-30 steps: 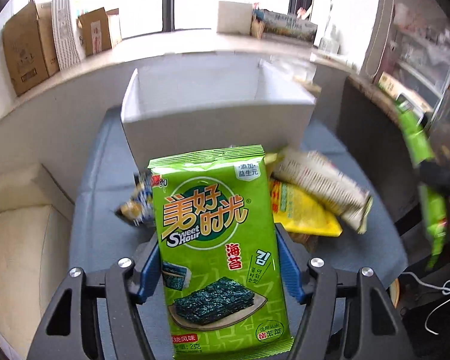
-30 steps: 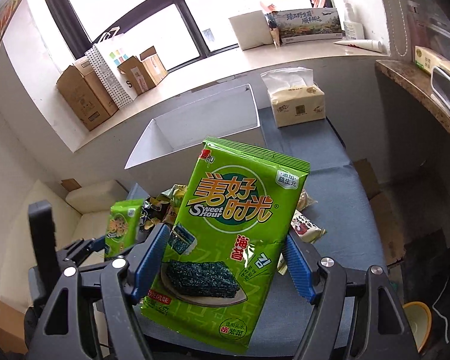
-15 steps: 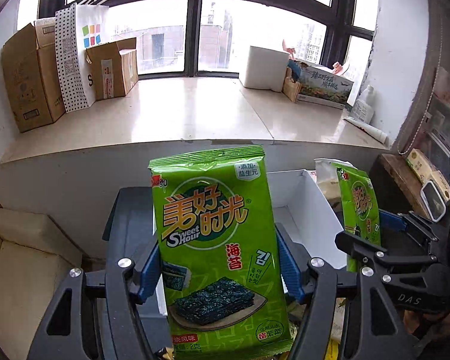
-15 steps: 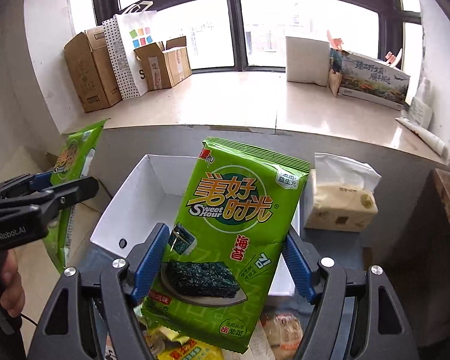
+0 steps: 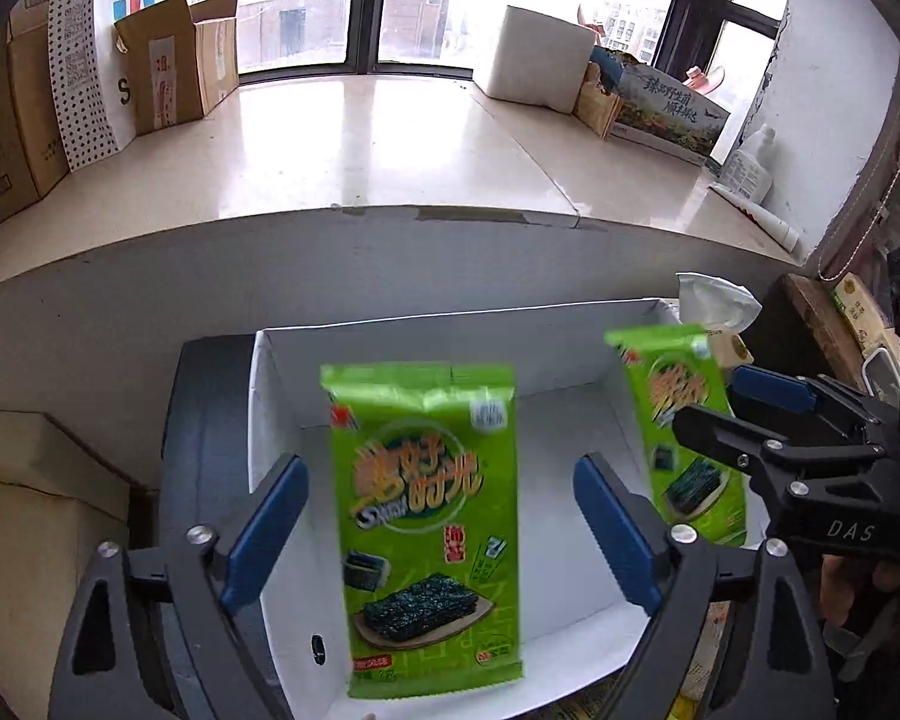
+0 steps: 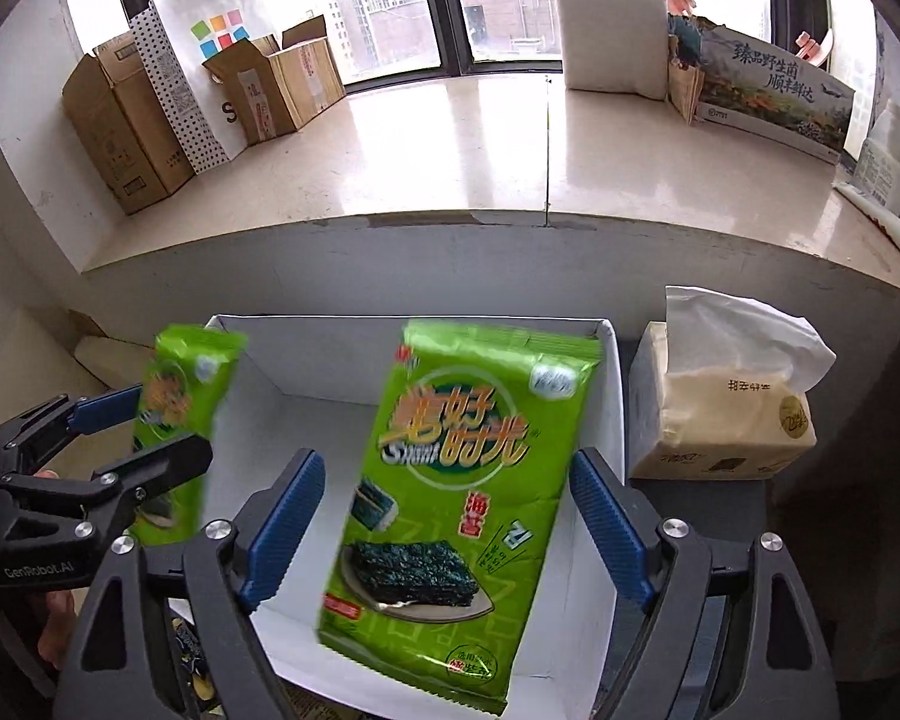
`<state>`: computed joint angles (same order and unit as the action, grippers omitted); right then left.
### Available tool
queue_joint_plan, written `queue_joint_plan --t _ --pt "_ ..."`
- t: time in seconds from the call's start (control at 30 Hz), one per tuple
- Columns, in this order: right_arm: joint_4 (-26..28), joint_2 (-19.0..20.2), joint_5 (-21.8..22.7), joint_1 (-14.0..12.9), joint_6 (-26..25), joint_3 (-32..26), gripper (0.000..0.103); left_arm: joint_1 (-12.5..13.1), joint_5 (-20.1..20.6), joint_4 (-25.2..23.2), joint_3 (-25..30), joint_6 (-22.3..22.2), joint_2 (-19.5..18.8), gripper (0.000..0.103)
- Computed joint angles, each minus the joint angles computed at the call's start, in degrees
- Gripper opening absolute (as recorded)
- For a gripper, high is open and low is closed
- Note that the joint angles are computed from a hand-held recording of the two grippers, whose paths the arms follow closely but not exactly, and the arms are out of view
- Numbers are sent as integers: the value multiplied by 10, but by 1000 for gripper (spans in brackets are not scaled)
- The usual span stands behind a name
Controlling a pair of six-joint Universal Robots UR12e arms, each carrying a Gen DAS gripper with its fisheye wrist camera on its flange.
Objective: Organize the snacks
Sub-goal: 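Carry both seaweed packs into the white box and open both tools, then grasp the yellow-green chip bag from the pile with the right tool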
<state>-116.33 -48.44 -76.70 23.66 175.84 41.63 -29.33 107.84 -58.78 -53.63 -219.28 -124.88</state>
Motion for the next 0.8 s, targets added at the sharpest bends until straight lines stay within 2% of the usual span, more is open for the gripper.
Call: queue_joint_plan --t 0.1,0.23,0.37,0.43,0.5,0.6,0.7,0.8 --pt "-1 0 7 -3 0 5 103 3 -6 -1 -6 -5 0 100" --pt "-18 -6 8 -5 -4 18 103 3 -1 -7 -6 -5 0 103" --pt "-51 -24 33 -12 3 46 103 -2 17 19 -26 -6 12 103" --pt "-102 -44 46 -17 13 80 103 -7 27 47 -43 -4 23 103" --pt "-169 -66 78 -23 15 123 103 -16 42 80 -62 7 37 103" --pt "-258 -105 92 -29 22 191 103 -35 92 105 -76 27 49 103" --pt "-285 -148 133 -38 9 250 103 -53 124 115 -98 19 66 103" --pt "-321 -191 157 -43 -18 312 103 -71 122 132 -127 13 87 103"
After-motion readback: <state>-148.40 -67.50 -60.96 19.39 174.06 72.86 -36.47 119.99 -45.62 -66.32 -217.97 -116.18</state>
